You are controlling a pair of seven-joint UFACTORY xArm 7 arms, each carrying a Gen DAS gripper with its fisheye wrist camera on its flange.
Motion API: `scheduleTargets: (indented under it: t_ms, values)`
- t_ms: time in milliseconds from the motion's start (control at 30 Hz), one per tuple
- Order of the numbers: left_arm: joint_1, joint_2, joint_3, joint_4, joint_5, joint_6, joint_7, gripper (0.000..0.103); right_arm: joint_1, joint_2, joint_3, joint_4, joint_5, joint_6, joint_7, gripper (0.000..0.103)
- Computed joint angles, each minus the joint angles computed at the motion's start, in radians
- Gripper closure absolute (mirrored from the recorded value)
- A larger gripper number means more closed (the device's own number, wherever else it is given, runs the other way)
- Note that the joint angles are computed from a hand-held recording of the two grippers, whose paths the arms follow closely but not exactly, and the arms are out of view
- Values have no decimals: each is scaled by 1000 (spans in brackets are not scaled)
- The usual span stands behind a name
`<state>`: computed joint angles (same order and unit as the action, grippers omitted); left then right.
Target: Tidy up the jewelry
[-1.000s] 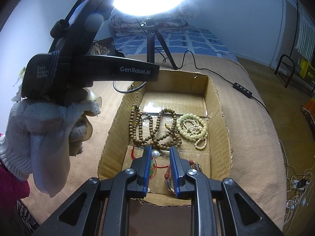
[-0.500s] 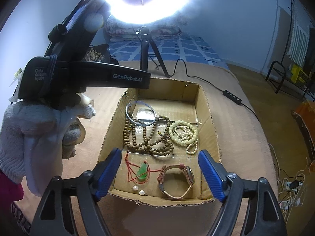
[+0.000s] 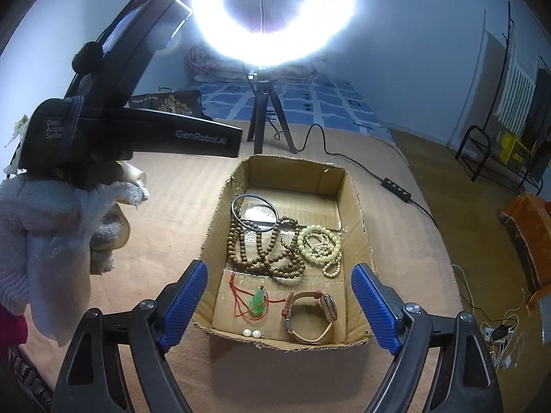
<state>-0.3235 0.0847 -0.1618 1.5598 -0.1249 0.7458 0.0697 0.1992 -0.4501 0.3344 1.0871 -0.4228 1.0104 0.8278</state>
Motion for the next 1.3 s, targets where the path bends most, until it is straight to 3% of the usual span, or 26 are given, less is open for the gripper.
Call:
scheduleTargets:
  t_ms: [467, 567, 933, 1100, 1300]
  values:
    - [67, -252, 66, -125, -115, 46, 170, 27, -6, -26, 91, 111, -77, 171, 83, 9]
    - [72, -313, 83, -162, -136, 53, 215, 17, -8, -33, 108, 135, -96, 205, 101, 6]
    - [62, -539, 124, -340, -159, 64, 333, 16, -24, -62, 149, 173, -133, 257, 162, 0]
    - [39, -617, 143, -404, -178, 76, 373, 4, -32, -77, 155, 163, -132, 255, 186, 0]
    - [26, -665, 147, -455, -185, 73, 380, 0, -42, -89, 166, 151, -139, 262, 191, 0]
